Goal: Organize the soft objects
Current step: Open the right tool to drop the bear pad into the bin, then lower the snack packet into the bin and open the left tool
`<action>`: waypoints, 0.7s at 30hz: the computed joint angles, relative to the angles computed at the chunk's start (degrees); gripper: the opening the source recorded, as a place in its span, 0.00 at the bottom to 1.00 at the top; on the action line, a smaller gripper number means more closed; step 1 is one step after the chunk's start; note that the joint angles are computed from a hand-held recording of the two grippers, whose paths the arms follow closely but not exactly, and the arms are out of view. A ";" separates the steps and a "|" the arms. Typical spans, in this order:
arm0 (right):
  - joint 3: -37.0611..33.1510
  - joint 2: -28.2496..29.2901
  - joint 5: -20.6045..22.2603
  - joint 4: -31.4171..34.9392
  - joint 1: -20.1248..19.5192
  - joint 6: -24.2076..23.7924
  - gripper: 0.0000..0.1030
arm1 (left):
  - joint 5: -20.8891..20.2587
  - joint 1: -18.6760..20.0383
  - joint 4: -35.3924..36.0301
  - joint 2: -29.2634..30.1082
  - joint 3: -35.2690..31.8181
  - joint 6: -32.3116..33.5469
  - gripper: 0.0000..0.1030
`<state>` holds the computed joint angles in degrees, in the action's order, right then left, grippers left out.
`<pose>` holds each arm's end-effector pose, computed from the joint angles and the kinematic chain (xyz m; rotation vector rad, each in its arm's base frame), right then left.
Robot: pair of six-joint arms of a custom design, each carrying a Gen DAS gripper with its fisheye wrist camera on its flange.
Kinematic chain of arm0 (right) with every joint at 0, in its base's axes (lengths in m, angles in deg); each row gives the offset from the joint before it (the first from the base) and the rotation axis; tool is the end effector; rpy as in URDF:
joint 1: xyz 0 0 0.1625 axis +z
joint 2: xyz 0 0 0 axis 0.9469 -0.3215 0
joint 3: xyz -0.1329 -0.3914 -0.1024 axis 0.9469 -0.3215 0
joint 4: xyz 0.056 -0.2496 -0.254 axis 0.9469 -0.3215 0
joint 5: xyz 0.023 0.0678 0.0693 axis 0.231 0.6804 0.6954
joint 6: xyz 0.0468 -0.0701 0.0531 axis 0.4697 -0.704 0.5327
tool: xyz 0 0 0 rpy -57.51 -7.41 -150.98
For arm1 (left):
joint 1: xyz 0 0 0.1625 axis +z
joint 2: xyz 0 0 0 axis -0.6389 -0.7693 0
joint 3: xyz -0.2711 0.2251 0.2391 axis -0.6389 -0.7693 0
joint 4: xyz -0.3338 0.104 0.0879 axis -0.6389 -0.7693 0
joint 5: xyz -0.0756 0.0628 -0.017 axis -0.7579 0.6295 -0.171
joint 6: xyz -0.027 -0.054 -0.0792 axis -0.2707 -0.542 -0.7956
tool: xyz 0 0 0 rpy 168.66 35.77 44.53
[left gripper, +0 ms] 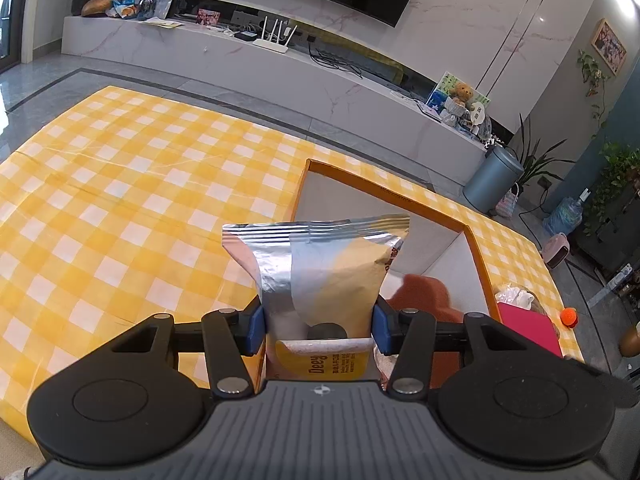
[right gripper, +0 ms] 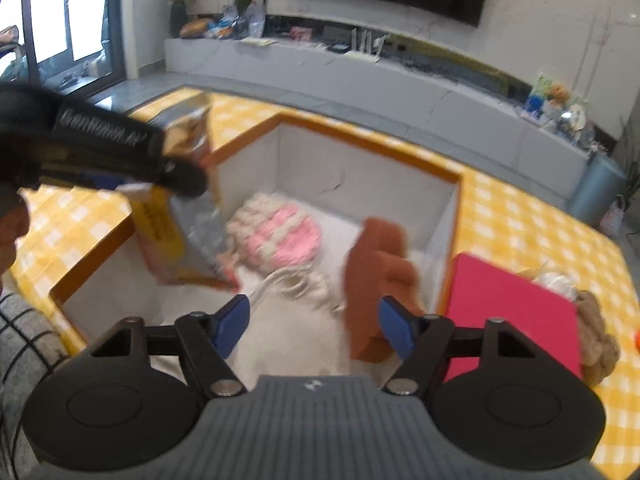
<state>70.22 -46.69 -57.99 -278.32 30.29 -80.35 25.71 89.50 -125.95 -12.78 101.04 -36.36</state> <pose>0.2222 -0.5583 0.0415 1.3526 -2.2720 0.5415 -0.1530 -0.5235 0.1584 -0.2815 2.2636 -1.2836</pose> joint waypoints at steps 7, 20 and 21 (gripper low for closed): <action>0.62 -1.66 2.96 0.36 -0.85 4.28 0.69 | 0.74 -0.37 -2.46 1.01 -0.54 2.73 0.57; 1.59 -6.26 13.53 9.70 -4.55 9.00 0.69 | -1.71 1.08 0.07 3.86 -7.71 9.47 0.57; 1.84 -6.58 14.17 9.55 -4.67 8.91 0.69 | -1.82 1.41 1.22 4.11 -8.66 9.60 0.57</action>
<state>72.06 -53.26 -43.83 -268.77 25.61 -71.44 23.90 90.91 -124.73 -8.67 92.38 -26.76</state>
